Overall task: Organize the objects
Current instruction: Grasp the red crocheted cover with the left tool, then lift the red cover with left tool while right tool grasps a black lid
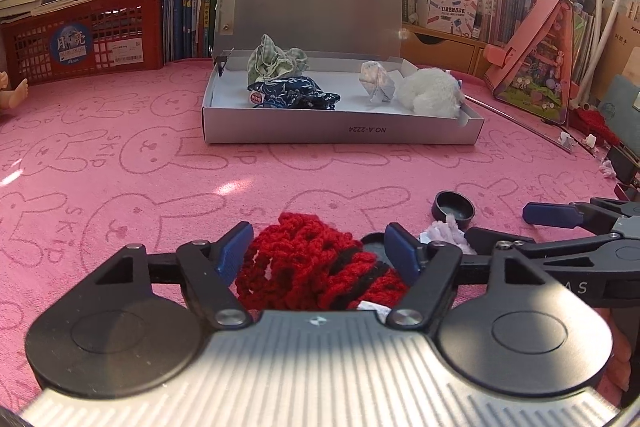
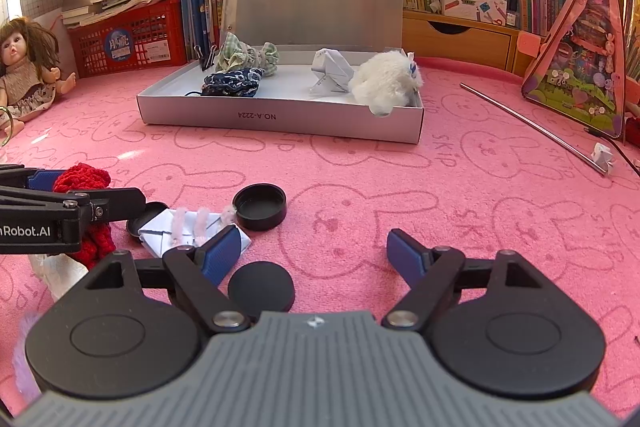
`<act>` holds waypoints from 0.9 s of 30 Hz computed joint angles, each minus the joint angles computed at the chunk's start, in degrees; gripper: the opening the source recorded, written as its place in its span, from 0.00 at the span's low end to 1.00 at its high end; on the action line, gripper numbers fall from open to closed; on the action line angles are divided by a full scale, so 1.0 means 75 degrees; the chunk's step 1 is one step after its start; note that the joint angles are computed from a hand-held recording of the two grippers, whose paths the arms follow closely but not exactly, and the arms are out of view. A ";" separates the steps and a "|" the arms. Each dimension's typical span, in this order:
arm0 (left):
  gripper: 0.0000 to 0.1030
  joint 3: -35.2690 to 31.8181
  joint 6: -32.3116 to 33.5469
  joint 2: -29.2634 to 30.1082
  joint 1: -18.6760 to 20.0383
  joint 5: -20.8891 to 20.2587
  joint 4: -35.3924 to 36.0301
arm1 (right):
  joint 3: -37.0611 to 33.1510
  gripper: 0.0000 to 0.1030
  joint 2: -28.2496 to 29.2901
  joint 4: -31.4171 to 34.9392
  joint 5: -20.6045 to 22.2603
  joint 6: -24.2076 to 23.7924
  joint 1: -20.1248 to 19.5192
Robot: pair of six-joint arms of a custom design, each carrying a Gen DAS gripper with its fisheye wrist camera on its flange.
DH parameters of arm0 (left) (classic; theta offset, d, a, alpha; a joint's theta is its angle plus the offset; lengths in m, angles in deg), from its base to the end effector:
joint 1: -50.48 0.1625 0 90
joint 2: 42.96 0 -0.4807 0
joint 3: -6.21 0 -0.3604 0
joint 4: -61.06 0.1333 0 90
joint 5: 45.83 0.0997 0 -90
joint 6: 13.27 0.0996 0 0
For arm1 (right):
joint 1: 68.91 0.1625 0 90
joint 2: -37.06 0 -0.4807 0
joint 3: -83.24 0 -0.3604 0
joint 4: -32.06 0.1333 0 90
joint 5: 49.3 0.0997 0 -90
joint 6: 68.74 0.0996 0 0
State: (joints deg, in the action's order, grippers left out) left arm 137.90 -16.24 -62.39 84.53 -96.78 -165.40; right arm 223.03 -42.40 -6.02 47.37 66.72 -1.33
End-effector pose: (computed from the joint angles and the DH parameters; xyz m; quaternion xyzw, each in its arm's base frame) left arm -0.2543 -0.4085 -0.0408 0.3483 0.8561 -0.3327 0.1874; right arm -0.0096 -0.3424 0.1922 0.1272 -0.8197 0.4375 0.3472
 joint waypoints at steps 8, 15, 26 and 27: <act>0.64 0.0019 -0.0085 0.0020 -0.0028 -0.0126 -0.0020 | -0.0005 0.85 -0.0007 0.0014 -0.0011 -0.0008 -0.0009; 0.60 0.0128 -0.0171 -0.0039 -0.0088 -0.0067 -0.0120 | 0.0058 0.85 -0.0014 -0.0148 0.0025 -0.0072 0.0032; 0.58 0.0766 -0.0195 -0.0311 -0.0311 0.0159 -0.0612 | 0.0538 0.83 -0.0410 0.0045 -0.0292 -0.0413 -0.0169; 0.59 0.0808 -0.0172 -0.0304 -0.0331 0.0167 -0.0645 | 0.0572 0.82 -0.0423 0.0043 -0.0323 -0.0460 -0.0189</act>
